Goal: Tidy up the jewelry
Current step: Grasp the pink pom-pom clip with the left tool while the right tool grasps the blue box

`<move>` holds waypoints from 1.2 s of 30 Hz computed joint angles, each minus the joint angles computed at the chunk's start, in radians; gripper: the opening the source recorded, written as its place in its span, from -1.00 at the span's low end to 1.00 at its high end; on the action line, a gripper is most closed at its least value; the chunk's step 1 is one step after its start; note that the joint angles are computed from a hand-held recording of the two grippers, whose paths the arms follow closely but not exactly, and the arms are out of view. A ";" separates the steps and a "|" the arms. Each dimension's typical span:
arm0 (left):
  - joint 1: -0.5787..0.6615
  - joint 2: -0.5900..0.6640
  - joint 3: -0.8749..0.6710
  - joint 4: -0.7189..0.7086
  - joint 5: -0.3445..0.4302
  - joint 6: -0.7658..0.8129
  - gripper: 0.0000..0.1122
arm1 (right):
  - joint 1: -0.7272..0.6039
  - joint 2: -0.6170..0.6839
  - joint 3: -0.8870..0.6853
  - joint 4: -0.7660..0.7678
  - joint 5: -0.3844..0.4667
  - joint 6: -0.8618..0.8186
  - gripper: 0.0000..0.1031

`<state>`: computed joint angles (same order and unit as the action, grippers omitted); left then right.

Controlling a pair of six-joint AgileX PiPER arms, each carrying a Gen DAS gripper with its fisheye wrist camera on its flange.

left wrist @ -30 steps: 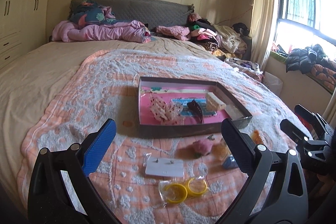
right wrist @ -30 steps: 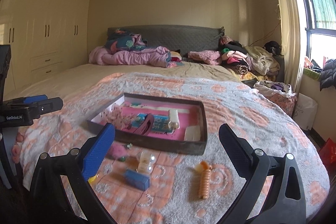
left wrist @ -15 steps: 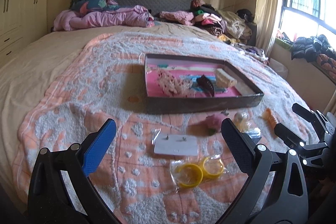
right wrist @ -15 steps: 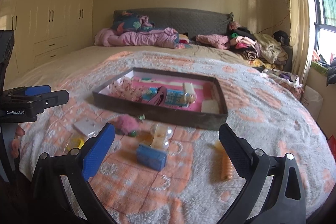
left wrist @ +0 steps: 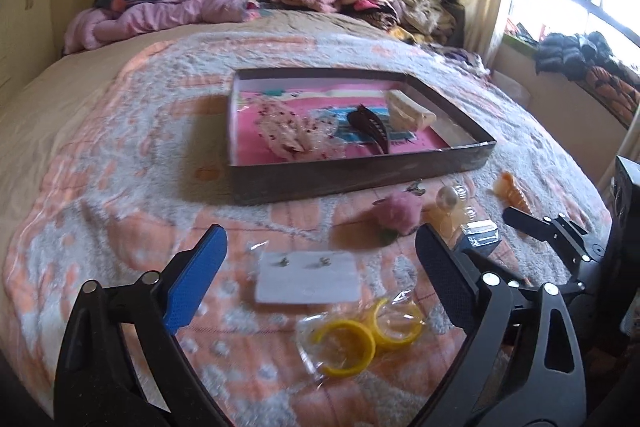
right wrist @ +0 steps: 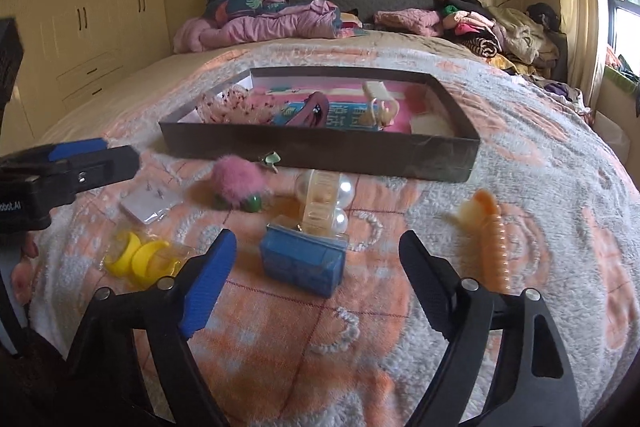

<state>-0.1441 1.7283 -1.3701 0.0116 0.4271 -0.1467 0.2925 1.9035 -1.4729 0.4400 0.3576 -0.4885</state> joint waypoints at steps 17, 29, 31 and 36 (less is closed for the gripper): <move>-0.032 0.257 -0.362 -0.173 0.249 0.235 0.01 | -0.051 0.033 -0.056 0.071 0.087 -0.048 -0.12; -0.051 0.344 -0.470 -0.188 0.323 0.255 -0.45 | -0.142 -0.036 -0.015 0.136 0.076 -0.095 -0.12; -0.060 0.338 -0.465 -0.171 0.316 0.246 -0.50 | -0.154 -0.048 -0.013 0.135 0.072 -0.097 -0.12; -0.069 0.298 -0.430 -0.187 0.285 0.247 -0.55 | -0.176 -0.082 0.009 0.149 0.051 -0.132 -0.12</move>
